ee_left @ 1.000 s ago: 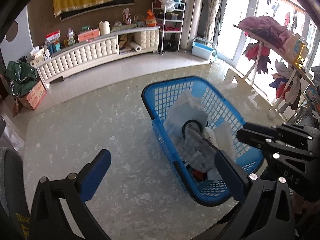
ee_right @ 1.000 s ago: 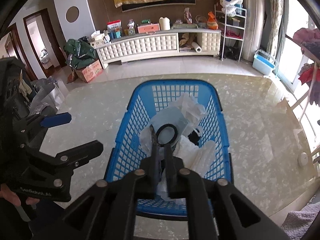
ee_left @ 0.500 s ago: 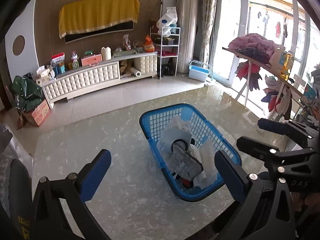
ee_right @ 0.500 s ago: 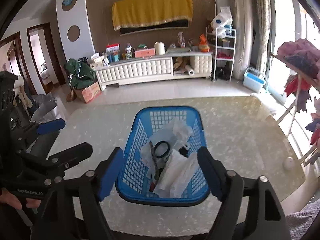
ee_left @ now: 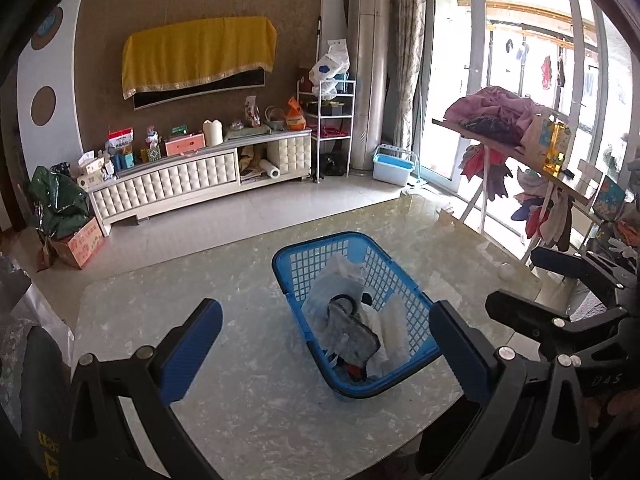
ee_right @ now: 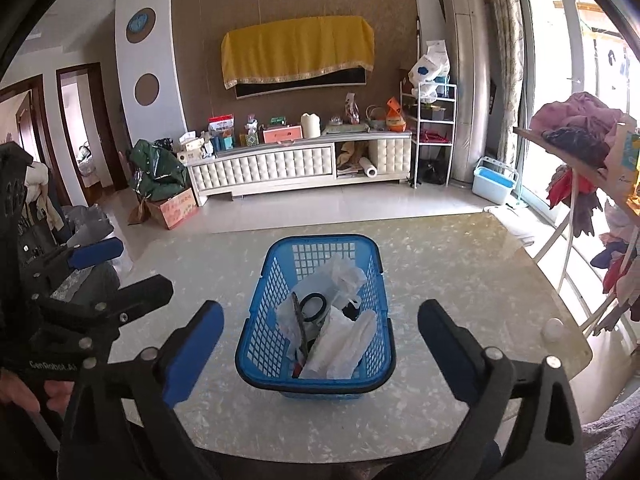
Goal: Organize soft objects
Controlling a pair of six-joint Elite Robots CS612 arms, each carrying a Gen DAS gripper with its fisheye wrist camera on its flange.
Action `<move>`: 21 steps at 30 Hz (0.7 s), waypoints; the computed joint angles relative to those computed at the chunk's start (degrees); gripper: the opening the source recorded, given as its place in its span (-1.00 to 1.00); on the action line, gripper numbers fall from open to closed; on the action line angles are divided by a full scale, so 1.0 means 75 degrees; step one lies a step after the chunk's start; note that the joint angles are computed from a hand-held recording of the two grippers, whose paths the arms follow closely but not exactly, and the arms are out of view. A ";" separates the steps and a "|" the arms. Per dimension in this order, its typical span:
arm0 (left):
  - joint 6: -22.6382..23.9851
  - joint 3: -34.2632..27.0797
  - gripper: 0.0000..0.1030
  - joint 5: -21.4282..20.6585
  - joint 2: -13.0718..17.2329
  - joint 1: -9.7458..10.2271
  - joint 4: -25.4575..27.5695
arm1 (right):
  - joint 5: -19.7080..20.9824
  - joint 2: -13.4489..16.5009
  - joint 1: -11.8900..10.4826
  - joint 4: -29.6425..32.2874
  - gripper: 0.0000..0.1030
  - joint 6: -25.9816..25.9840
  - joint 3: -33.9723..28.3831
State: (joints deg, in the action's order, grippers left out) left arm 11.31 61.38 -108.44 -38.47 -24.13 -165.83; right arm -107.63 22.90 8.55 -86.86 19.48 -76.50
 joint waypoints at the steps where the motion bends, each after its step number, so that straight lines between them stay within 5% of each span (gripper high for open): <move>1: 0.0024 0.0041 0.99 0.0003 -0.0025 -0.0004 -0.0038 | -0.0029 0.0028 0.0012 0.0001 0.92 0.0003 -0.0052; 21: 0.0002 0.0484 0.99 0.0025 -0.0275 -0.0011 -0.0517 | -0.0231 0.0182 0.0089 -0.0200 0.99 -0.0054 -0.0263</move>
